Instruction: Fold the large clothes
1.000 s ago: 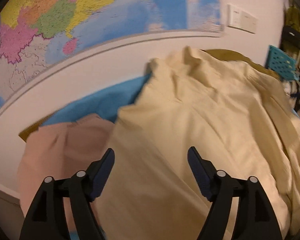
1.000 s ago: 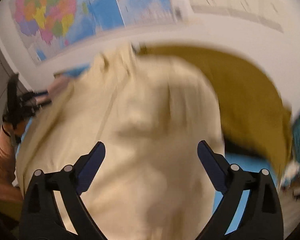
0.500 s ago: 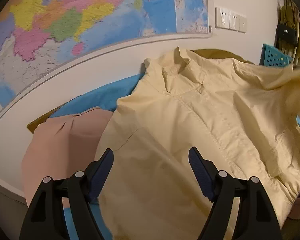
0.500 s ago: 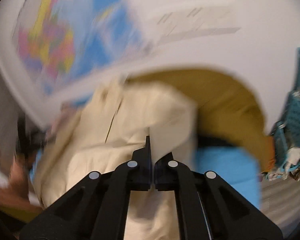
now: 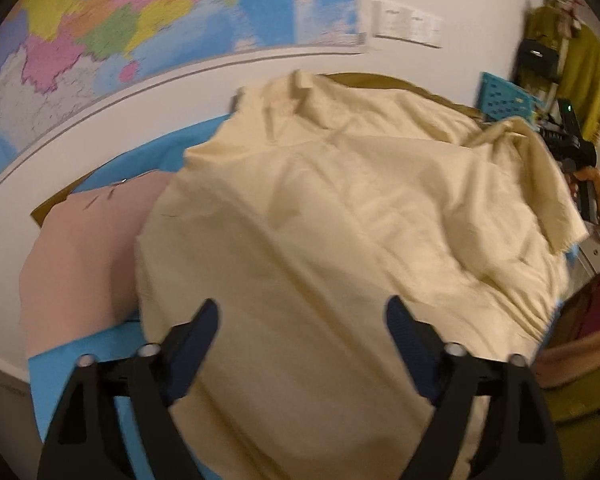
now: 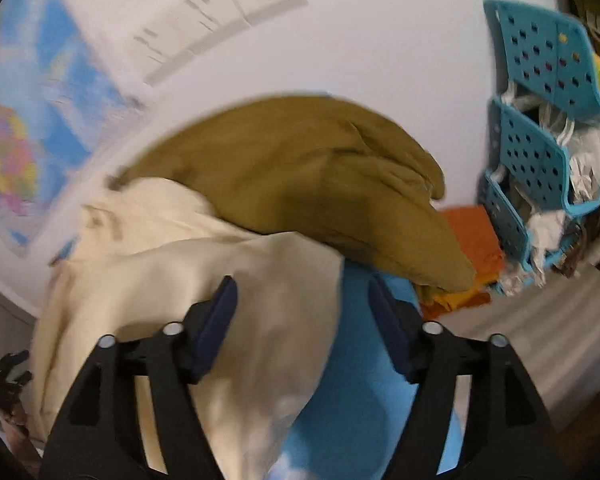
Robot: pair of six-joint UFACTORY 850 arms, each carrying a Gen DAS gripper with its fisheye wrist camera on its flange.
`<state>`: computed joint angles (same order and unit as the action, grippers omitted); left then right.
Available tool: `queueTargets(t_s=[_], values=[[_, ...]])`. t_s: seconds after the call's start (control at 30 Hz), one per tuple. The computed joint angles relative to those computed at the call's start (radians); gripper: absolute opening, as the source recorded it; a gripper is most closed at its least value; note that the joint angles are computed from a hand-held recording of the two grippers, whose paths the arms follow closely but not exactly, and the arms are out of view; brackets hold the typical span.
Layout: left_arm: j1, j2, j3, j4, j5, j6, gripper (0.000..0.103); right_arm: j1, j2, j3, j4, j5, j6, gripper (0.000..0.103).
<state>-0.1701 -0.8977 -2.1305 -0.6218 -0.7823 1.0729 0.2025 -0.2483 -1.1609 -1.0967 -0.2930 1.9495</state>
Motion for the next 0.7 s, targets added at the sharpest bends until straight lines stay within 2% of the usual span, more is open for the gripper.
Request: queueTargets(t_s=[0.07,0.13,0.2,0.23,0.27,0.3,0.33,0.37,0.4,0.47,0.53,0.63,0.67,0.7], values=[[-0.018,0.053,0.101,0.03,0.053,0.024,0.086,0.03,0.036,0.034,-0.135,0.055,0.11,0.087],[-0.042,0.062,0.143,0.139,0.112,-0.048,0.086,0.064,0.042,0.046,-0.226,0.129,0.163,0.09],[-0.056,0.049,0.149,0.238,0.146,-0.135,0.073,0.086,0.025,0.039,-0.169,0.194,0.07,0.092],[-0.056,0.042,0.141,0.245,0.142,-0.155,0.058,0.103,0.008,0.029,-0.079,0.19,-0.034,0.092],[-0.051,0.03,0.123,0.235,0.13,-0.18,0.037,0.116,-0.008,0.018,0.015,0.168,-0.139,0.091],[-0.044,0.02,0.103,0.22,0.12,-0.205,0.026,0.129,-0.023,0.006,0.082,0.127,-0.223,0.086],[-0.033,0.01,0.077,0.202,0.106,-0.229,0.012,0.134,-0.026,0.0,0.118,0.102,-0.265,0.064],[-0.024,0.008,0.062,0.18,0.096,-0.234,0.005,0.129,-0.018,0.008,0.12,0.096,-0.265,0.032],[-0.01,0.011,0.049,0.142,0.096,-0.222,0.004,0.118,0.005,0.025,0.082,0.089,-0.223,0.013],[0.008,0.044,0.068,0.107,0.169,-0.188,0.004,0.107,0.047,0.047,-0.021,0.019,-0.135,0.009],[0.026,0.064,0.049,0.169,0.25,-0.258,0.003,0.096,0.096,0.056,-0.042,-0.088,-0.145,0.008],[0.046,0.06,0.004,0.467,0.402,-0.565,0.002,0.071,0.132,0.057,0.005,-0.219,-0.215,0.007],[0.055,0.041,-0.032,0.572,0.408,-0.669,0.002,0.065,0.129,0.058,0.027,-0.242,-0.232,0.008],[0.055,0.014,-0.087,0.677,0.38,-0.773,0.002,0.046,0.122,0.065,0.068,-0.228,-0.251,0.009]])
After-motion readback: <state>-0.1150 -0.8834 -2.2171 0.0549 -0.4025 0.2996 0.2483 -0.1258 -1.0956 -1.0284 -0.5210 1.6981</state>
